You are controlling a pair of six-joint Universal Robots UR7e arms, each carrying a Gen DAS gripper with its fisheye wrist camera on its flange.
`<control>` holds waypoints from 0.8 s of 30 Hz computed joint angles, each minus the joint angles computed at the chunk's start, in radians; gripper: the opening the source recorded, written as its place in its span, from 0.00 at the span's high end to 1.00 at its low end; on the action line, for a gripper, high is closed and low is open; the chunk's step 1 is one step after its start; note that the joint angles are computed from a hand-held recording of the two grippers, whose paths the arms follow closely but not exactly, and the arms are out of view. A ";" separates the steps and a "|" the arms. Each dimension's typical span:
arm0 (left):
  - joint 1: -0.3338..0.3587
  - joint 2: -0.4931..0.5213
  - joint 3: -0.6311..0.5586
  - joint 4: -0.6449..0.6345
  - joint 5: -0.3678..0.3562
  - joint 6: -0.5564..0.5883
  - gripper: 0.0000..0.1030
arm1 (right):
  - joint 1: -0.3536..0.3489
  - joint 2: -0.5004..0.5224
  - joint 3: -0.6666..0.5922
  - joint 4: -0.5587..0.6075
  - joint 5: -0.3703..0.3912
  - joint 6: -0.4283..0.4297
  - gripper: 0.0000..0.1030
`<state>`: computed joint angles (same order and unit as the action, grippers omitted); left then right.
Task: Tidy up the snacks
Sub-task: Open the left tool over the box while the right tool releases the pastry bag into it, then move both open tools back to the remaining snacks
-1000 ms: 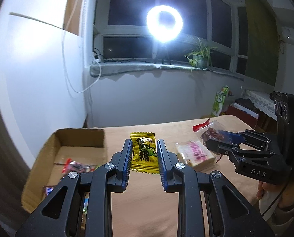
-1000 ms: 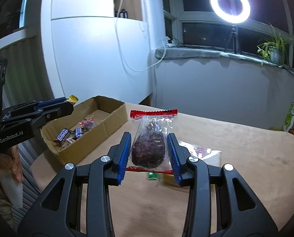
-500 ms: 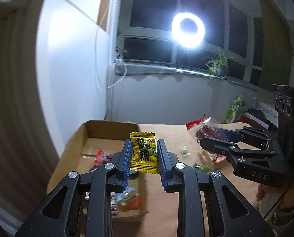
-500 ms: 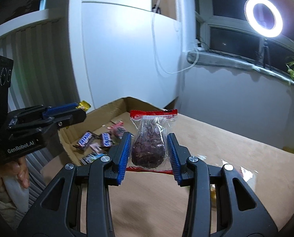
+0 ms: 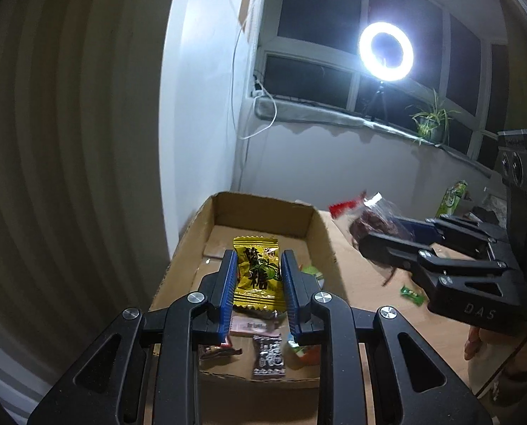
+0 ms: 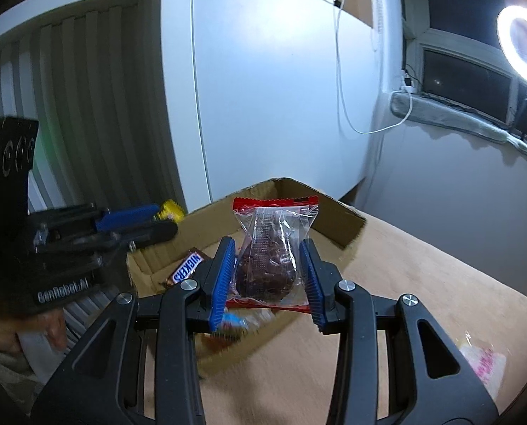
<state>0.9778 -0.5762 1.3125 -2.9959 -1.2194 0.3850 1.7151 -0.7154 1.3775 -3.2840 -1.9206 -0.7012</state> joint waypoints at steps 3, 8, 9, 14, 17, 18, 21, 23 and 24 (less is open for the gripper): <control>0.008 0.016 -0.023 0.033 -0.007 -0.011 0.77 | -0.001 0.031 -0.060 0.041 0.009 -0.009 0.62; 0.019 0.054 -0.080 0.141 0.023 -0.050 0.55 | -0.013 0.084 -0.173 0.167 0.027 -0.012 0.50; 0.018 0.058 -0.077 0.127 0.044 -0.053 0.33 | -0.014 0.087 -0.175 0.146 0.024 -0.018 0.48; 0.017 0.035 -0.035 0.059 0.064 -0.064 0.24 | -0.027 0.039 -0.090 0.060 0.041 0.006 0.40; 0.017 0.031 -0.031 0.044 0.069 -0.065 0.23 | -0.030 0.025 -0.049 0.026 0.021 0.008 0.40; 0.018 0.030 -0.031 0.044 0.068 -0.064 0.23 | -0.029 0.024 -0.044 0.022 0.016 0.009 0.40; 0.014 0.024 -0.024 0.026 0.070 -0.063 0.23 | -0.032 0.013 -0.017 0.001 0.011 0.023 0.40; 0.012 0.021 -0.022 0.024 0.075 -0.061 0.23 | -0.035 0.003 0.006 -0.023 0.010 0.028 0.40; 0.009 0.020 -0.018 0.015 0.076 -0.058 0.23 | -0.037 -0.004 0.016 -0.029 0.012 0.034 0.40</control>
